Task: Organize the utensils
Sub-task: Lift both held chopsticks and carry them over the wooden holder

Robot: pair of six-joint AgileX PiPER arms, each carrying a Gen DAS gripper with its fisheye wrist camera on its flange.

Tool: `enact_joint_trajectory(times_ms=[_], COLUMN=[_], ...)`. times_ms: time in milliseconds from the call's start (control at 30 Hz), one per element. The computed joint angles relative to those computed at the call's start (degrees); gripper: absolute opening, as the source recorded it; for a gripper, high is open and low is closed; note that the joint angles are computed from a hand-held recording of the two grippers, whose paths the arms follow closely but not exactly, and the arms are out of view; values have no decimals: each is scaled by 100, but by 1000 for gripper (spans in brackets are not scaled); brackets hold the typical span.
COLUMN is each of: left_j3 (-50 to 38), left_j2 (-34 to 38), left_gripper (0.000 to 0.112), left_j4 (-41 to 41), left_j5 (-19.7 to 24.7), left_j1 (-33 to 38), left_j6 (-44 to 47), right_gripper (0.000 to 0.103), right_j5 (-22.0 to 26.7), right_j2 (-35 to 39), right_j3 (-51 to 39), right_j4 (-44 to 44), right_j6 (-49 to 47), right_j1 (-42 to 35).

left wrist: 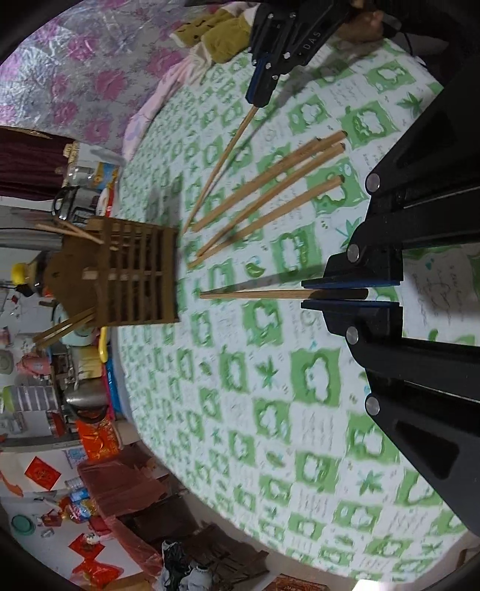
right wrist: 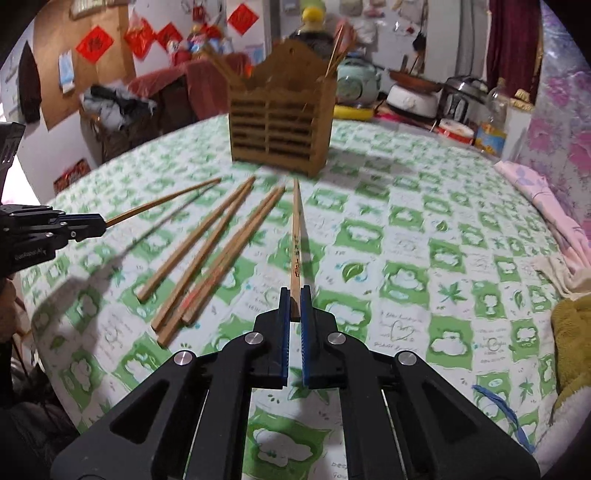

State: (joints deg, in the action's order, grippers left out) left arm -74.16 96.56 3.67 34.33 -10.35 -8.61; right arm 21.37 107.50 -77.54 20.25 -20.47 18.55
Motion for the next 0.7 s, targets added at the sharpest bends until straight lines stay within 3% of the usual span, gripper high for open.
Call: enact_joint_trajectory(times_ms=[233, 467, 700], left_j3=[-624, -1896, -3326], left_j2=[-105, 152, 774], left_gripper=[6, 6, 6], left_j4=[112, -74, -546], left_j5=[450, 976, 2042], left_j1=[75, 77, 92], left_j6=[-32, 204, 638], right_gripper=[6, 6, 6], right_j5=[-255, 52, 343], right_j2=[-317, -313, -56], right_j3=[-98, -971, -1800], right_j4=[-304, 181, -327], right_j6=[315, 217, 884], right_j1=[48, -134, -109])
